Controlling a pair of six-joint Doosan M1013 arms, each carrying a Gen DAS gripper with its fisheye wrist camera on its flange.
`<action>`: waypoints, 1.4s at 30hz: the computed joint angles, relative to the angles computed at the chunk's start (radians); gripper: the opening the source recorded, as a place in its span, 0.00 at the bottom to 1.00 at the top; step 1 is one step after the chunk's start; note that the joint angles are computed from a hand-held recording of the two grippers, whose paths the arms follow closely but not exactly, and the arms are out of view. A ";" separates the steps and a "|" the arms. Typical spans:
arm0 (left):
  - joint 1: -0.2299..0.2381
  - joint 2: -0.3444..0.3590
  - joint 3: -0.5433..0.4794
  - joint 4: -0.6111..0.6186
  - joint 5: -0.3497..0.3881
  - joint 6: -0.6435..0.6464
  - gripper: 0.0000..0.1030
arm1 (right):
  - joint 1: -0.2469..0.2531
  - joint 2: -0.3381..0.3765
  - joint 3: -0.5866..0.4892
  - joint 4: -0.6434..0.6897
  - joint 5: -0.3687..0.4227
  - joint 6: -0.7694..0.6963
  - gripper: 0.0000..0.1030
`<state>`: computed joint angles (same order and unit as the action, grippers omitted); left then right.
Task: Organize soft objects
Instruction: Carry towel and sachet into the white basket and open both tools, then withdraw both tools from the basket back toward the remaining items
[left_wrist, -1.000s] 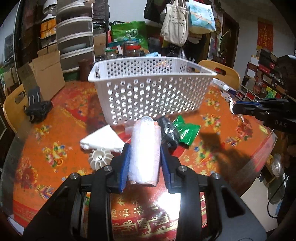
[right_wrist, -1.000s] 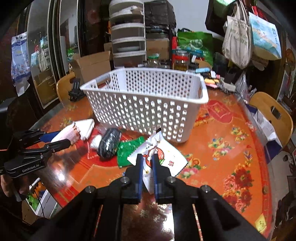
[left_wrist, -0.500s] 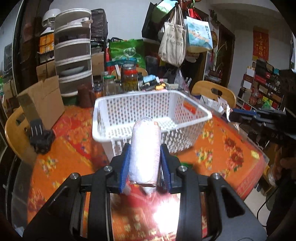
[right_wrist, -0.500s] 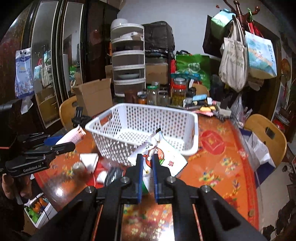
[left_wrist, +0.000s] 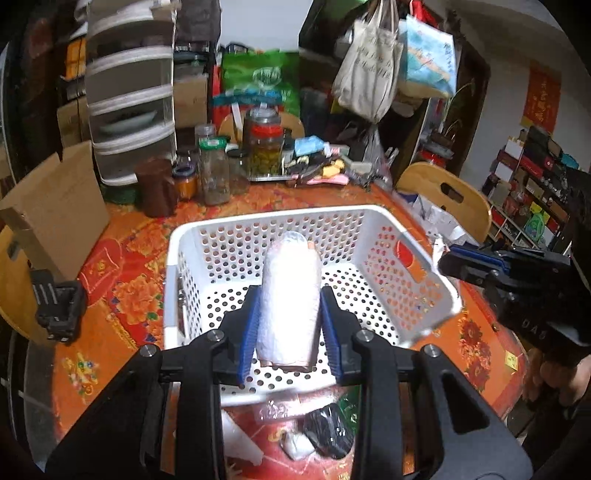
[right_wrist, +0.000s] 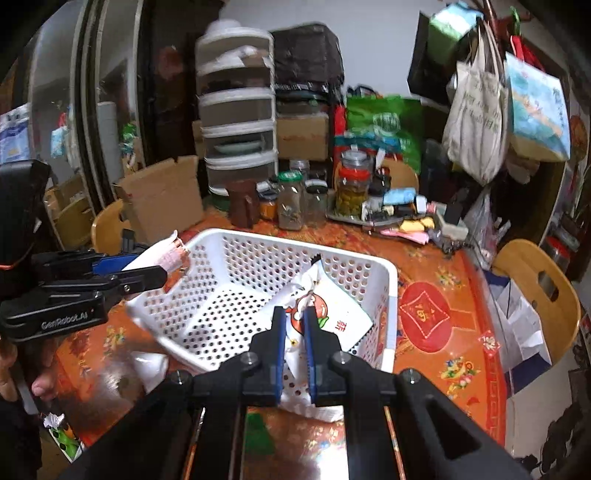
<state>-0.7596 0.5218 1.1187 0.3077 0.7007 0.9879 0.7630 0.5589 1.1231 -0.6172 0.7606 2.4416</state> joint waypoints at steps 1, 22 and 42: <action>0.003 0.019 -0.025 -0.012 0.022 0.012 0.28 | -0.007 0.017 -0.025 0.034 0.018 -0.031 0.08; 0.039 0.246 -0.316 -0.148 0.345 0.092 0.29 | -0.076 0.197 -0.251 0.336 0.226 -0.269 0.13; 0.027 0.156 -0.214 -0.098 0.228 0.054 0.90 | -0.050 0.090 -0.112 0.244 0.073 -0.172 0.64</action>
